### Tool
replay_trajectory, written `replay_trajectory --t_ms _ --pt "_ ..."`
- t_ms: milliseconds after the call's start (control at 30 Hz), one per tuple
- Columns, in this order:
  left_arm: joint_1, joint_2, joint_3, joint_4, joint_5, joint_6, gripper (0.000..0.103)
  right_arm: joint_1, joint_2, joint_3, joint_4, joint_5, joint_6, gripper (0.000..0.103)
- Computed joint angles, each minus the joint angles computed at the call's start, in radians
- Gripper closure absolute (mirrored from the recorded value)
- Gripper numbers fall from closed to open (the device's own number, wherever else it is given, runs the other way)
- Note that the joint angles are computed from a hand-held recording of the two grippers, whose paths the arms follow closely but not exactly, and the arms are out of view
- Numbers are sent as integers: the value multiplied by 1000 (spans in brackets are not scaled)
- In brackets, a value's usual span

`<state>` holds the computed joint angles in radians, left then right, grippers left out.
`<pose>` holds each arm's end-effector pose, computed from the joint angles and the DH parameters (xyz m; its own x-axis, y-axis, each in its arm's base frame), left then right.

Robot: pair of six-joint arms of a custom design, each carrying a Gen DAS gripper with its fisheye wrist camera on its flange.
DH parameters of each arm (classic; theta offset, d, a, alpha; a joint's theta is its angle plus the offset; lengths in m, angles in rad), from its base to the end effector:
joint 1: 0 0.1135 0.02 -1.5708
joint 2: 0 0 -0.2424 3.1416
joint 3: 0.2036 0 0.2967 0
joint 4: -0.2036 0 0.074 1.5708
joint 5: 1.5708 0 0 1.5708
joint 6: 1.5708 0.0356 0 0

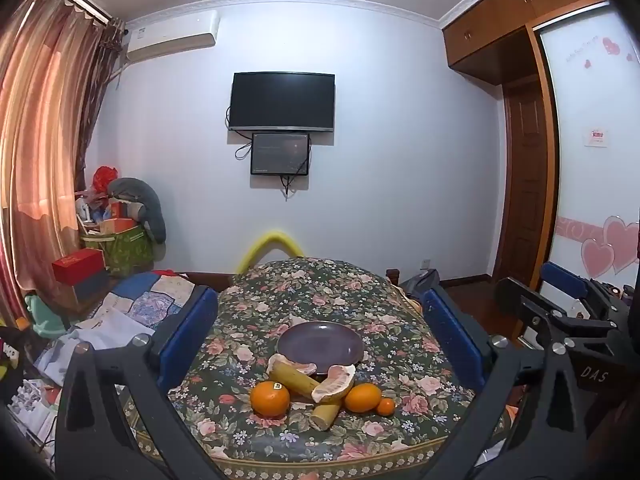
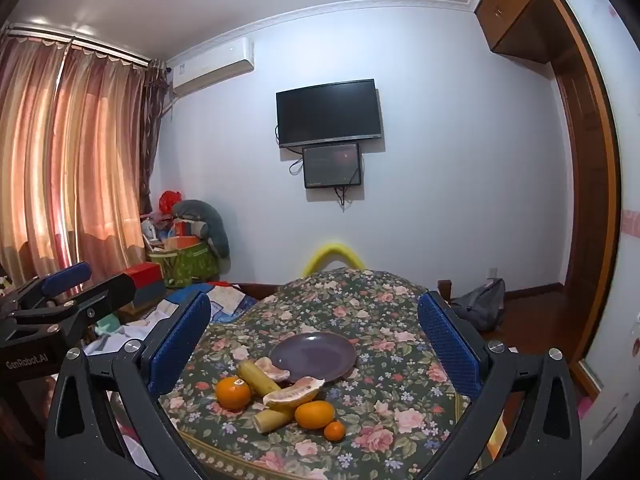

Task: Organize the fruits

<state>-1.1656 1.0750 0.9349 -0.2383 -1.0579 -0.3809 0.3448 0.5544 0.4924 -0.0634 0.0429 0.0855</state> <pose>0.1412 -0.2504 0.3117 -0.1842 -0.0334 -0.9823 0.0682 0.9966 -0.0466 0.2041 0.0717 0.2693 -0.1427 0.0394 -0.9890 -0.2865 0.9548 0.0794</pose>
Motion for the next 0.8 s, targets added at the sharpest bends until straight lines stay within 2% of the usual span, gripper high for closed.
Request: replay_trajectory --t_ms 267,400,433,800 --pt "8 3 -12 25 12 12 0 2 6 -7 15 5 2 0" --pt "13 32 3 29 12 13 0 -5 -18 6 -17 0 2 0" --pt "11 -2 -8 17 16 21 0 -6 -15 8 -17 -2 1 0" --pt "23 4 -14 30 29 17 0 7 -18 15 -22 4 4 0"
